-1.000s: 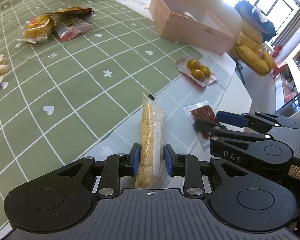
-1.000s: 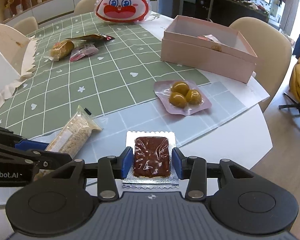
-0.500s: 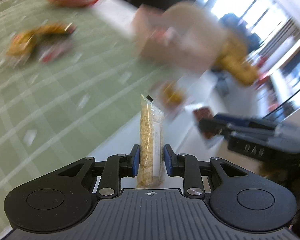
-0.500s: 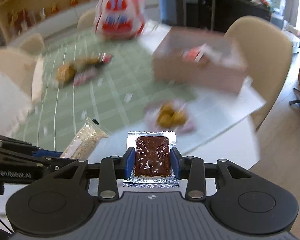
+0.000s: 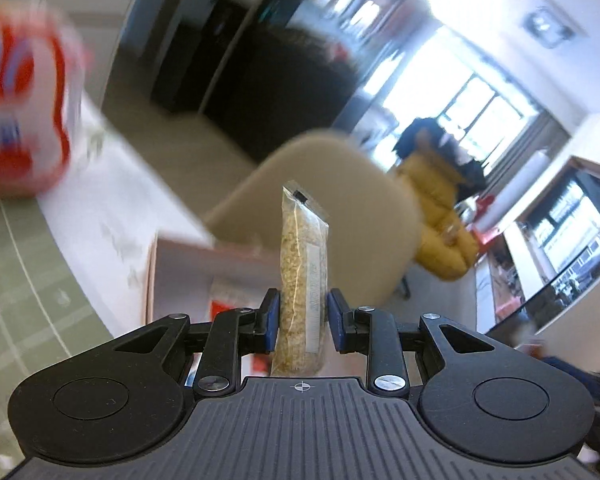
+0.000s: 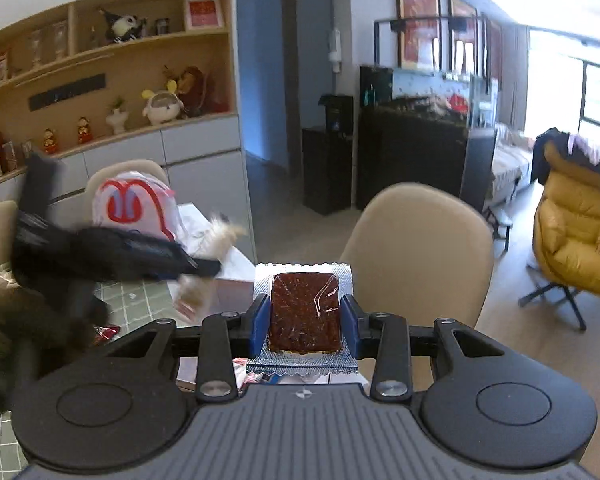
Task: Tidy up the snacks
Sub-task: 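Open both grippers over the pink box to drop the rice stick and chocolate packet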
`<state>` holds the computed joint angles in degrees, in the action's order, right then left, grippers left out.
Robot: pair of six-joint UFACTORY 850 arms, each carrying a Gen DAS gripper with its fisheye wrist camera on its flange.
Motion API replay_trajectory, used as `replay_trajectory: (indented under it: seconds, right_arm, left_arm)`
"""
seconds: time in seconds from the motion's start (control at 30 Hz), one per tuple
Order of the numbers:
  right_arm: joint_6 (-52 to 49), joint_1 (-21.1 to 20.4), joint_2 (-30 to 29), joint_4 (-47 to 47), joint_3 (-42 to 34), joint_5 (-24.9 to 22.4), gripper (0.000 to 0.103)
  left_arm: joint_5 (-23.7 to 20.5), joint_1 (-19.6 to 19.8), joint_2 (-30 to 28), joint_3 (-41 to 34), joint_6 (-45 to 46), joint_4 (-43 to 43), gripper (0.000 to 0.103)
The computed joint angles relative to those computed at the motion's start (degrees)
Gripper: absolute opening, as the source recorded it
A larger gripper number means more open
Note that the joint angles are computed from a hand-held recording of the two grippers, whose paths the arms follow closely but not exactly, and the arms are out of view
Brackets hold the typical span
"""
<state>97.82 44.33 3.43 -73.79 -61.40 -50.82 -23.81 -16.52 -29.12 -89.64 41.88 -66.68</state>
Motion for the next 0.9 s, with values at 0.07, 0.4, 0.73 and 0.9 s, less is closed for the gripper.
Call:
replay_trajectory:
  seconds: [0.07,0.4,0.73,0.9]
  right_arm:
    - [-1.2,-2.8,-1.4,1.9,0.1,3.2,0.037]
    - [-6.8,-9.9,-11.3,9.0,-3.9,12.9,0.037]
    - [-16.8,-11.2,-21.6,16.9,-13.9,13.2,0.043]
    - [-17.9,-9.0,-22.7,21.8,-17.3,15.3,0.055]
  left_arm:
    - [-4.2,0.3,-4.9,-3.7,-5.9,5.6,0.030]
    - [1.9,1.6,4.5,8.4,7.8,-6.0,0.030]
    - [3.1,4.4,16.4,24.2,-15.1,18.2,0.030]
    - [2.0,7.2,20.5,30.1,-19.2,19.3,0.030]
